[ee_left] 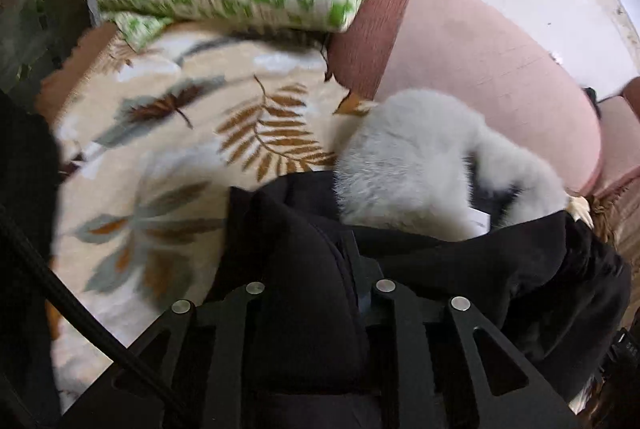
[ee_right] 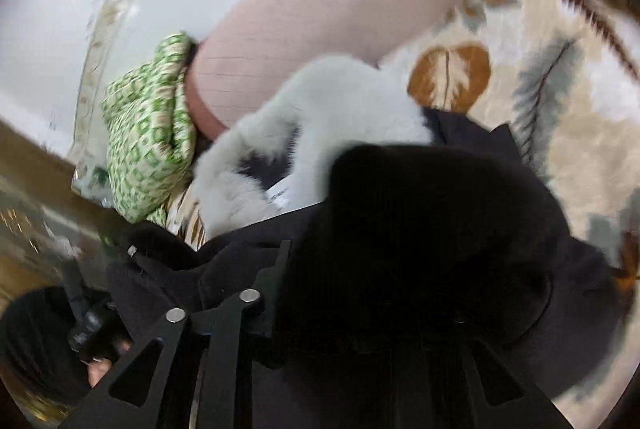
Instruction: Fold large clothes
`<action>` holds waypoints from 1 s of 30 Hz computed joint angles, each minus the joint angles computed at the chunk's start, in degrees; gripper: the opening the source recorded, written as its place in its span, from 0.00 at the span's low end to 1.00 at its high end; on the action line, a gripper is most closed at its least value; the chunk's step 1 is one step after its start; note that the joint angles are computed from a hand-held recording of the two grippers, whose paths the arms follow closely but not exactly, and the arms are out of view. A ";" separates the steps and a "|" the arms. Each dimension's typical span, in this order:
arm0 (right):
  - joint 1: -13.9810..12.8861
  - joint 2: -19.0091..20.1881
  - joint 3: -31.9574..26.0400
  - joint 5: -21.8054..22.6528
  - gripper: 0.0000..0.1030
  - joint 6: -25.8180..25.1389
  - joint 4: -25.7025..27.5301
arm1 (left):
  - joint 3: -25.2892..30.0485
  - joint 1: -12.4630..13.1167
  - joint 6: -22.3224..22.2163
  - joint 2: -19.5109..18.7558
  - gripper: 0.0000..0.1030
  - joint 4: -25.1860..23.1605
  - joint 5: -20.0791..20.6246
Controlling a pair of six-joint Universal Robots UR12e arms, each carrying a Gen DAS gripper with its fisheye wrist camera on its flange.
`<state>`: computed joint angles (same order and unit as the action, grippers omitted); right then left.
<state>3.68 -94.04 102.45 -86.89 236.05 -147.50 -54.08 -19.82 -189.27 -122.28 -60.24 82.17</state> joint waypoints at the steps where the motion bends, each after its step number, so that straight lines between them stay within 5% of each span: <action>1: -0.95 0.28 0.88 1.79 0.24 0.88 -2.07 | 0.25 -0.09 -0.16 -0.74 0.22 0.47 -0.13; 6: -4.02 1.07 2.90 8.70 0.30 2.28 -7.86 | 1.26 0.33 -2.66 -1.96 0.25 -0.61 -2.56; 8: -5.00 0.60 3.60 11.87 0.39 4.90 -9.98 | 1.40 1.01 -2.83 -1.46 0.33 -1.17 -5.34; 11: -5.27 -0.29 5.17 12.80 0.68 8.88 -17.02 | -1.90 2.23 -4.75 1.36 0.53 3.52 -8.31; 12: -4.99 -0.55 5.49 12.04 0.90 9.32 -19.18 | -3.62 2.46 -5.76 2.70 0.63 6.41 -7.68; 13: -4.16 -1.03 5.40 9.30 0.98 8.69 -20.31 | -4.62 2.53 -6.40 3.58 0.69 8.39 -6.80; 17: 0.74 -3.12 1.69 -6.11 0.98 0.87 -13.87 | -7.20 2.73 -3.87 6.55 0.72 11.55 -5.32; 20: 4.32 -3.15 -0.73 -12.67 0.98 -5.05 -9.37 | -9.97 1.76 1.66 8.83 0.72 14.13 -4.69; 21: 4.94 -2.85 -1.46 -13.34 0.96 -6.34 -7.74 | -10.94 1.11 4.22 9.45 0.72 14.98 -4.57; 25: 7.55 -0.01 -4.55 -12.23 0.54 -11.21 0.59 | -12.54 -1.80 13.21 9.89 0.72 16.47 -3.39; 27: 7.87 1.44 -5.58 -11.33 0.47 -13.44 3.49 | -11.99 -3.24 15.30 8.99 0.72 17.30 -1.12; 30: 8.43 4.22 -7.75 -15.94 0.47 -16.70 7.41 | -6.99 -5.12 17.00 5.10 0.72 13.74 2.99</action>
<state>12.12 -89.82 94.70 -102.83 219.34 -140.08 -61.07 -24.94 -172.27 -117.18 -46.50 85.17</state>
